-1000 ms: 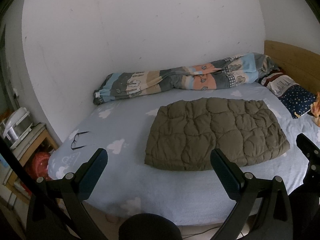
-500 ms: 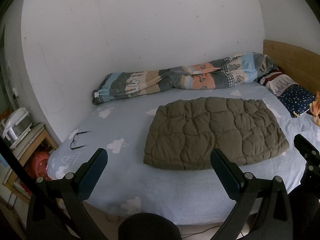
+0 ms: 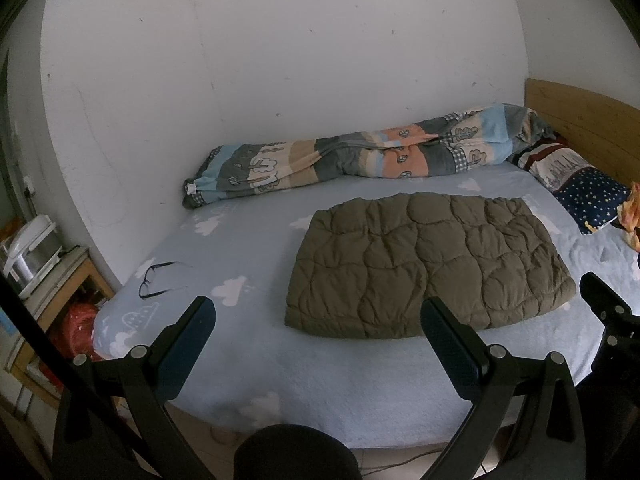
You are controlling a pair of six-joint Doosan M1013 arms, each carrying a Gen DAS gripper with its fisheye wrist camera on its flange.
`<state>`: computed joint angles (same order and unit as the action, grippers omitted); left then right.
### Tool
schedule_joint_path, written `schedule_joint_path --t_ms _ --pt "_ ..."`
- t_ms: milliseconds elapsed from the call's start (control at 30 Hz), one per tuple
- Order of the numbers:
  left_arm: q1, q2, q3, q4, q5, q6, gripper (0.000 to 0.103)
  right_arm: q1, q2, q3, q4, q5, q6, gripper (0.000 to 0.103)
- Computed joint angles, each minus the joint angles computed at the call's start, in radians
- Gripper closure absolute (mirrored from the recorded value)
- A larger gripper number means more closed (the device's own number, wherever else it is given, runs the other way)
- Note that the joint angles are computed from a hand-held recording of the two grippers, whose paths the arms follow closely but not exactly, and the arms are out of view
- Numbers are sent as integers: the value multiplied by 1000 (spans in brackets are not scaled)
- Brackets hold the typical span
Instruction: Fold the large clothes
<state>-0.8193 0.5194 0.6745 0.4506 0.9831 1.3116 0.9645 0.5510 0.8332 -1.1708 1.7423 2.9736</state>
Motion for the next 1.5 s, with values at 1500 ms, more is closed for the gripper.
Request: schedule_joint_path --t_ms 1500 --pt "31 13 -25 -193 9 84 1 -5 -17 33 21 -24 2 6"
